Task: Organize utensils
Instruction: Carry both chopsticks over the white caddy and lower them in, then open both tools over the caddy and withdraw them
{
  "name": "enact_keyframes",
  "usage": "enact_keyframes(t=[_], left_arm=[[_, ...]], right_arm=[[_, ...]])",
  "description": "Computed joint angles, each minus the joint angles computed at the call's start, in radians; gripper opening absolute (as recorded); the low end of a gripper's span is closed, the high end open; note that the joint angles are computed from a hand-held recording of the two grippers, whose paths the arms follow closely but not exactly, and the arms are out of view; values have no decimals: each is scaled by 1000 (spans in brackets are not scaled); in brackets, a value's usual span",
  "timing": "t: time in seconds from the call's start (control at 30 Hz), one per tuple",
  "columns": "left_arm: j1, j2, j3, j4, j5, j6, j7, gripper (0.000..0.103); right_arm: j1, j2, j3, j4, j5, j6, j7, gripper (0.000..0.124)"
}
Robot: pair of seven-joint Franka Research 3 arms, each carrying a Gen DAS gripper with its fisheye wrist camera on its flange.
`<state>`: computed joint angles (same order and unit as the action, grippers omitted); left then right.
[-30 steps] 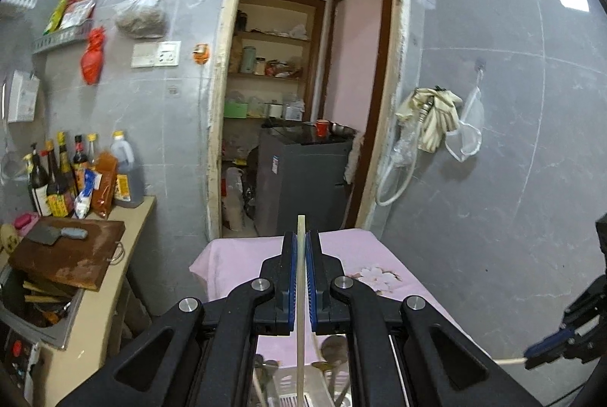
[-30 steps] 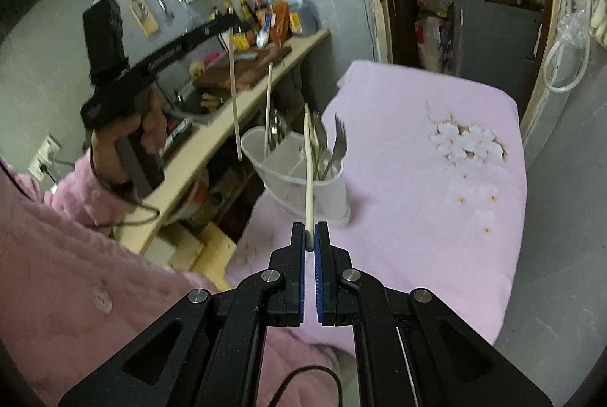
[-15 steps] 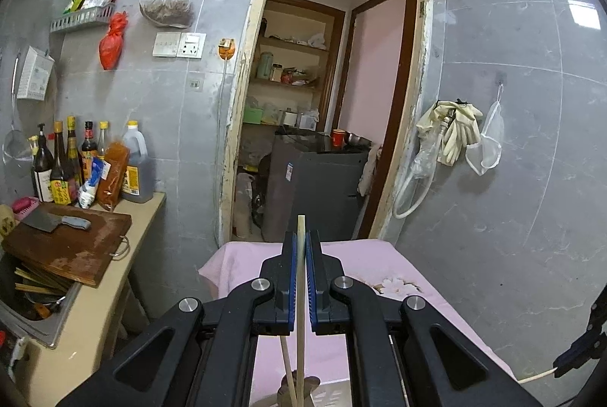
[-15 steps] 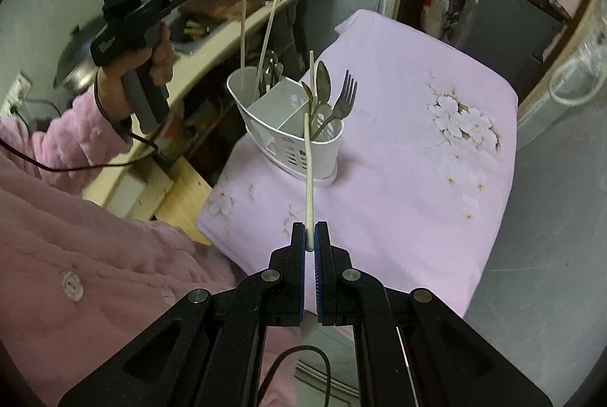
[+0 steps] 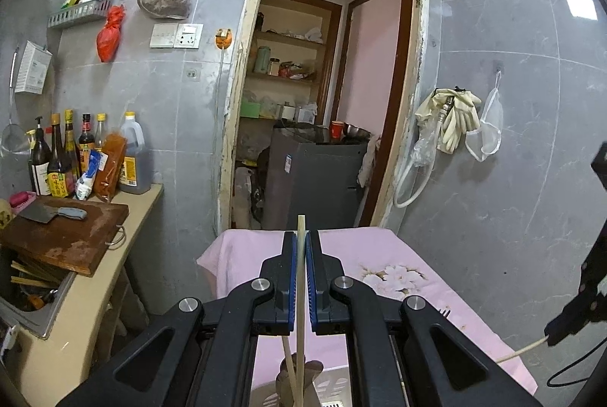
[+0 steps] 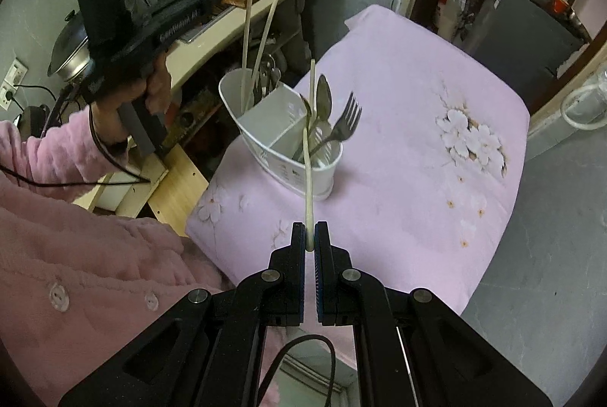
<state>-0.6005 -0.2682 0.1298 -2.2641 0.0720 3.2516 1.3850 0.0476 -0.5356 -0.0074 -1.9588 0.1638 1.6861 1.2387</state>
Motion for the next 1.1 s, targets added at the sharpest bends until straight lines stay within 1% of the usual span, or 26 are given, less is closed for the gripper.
enact_keyframes(t=[0.13, 0.33, 0.4, 0.5, 0.53, 0.63, 0.67, 0.77, 0.83, 0.87, 0.9, 0.93, 0.97, 1.0, 1.03, 1.07, 1.1], left_arm=[[-21, -9, 17, -13, -9, -10, 7, 5], [-16, -11, 9, -21, -12, -4, 5, 5], [9, -10, -12, -33, -2, 23, -7, 5], [33, -5, -26, -64, 29, 106, -43, 6], [46, -2, -38, -70, 36, 123, -56, 6], [50, 3, -32, -82, 66, 137, -101, 5], [24, 1, -4, -85, 83, 127, -123, 6], [6, -9, 21, -93, 124, 104, -163, 6], [-47, -18, 71, -93, 160, 80, -181, 6], [-90, -23, 110, -91, 175, 64, -185, 6], [-120, -28, 136, -90, 180, 54, -183, 6], [-152, -33, 161, -87, 178, 38, -175, 6], [-198, -39, 198, -84, 165, 19, -157, 6], [-223, -44, 217, -83, 149, 6, -141, 6], [-232, -49, 221, -82, 134, -6, -130, 7], [-265, -56, 245, -76, 112, -31, -112, 8], [-270, -58, 246, -73, 95, -43, -103, 9]], right_arm=[[6, 20, 0, 23, 11, 21, -3, 4], [27, 58, 3, 51, 36, 117, -25, 4], [37, 65, 6, 42, 51, 160, -31, 4], [50, 67, 13, 14, 72, 229, -26, 5], [53, 67, 16, 2, 78, 251, -17, 5], [59, 60, 19, -48, 97, 322, 6, 5], [59, 53, 21, -70, 98, 350, 13, 5], [68, 26, 13, -136, 137, 414, 35, 5], [66, -3, 13, -194, 156, 482, 58, 6], [66, -14, 9, -218, 165, 509, 63, 10], [62, -26, 11, -247, 172, 546, 78, 19], [55, -44, 17, -282, 179, 596, 106, 24], [56, -52, 17, -305, 190, 631, 121, 32], [60, -63, 13, -329, 207, 668, 135, 33], [59, -82, 16, -362, 223, 719, 160, 33], [58, -95, 18, -385, 229, 756, 174, 33], [57, -111, 23, -413, 233, 801, 190, 34]])
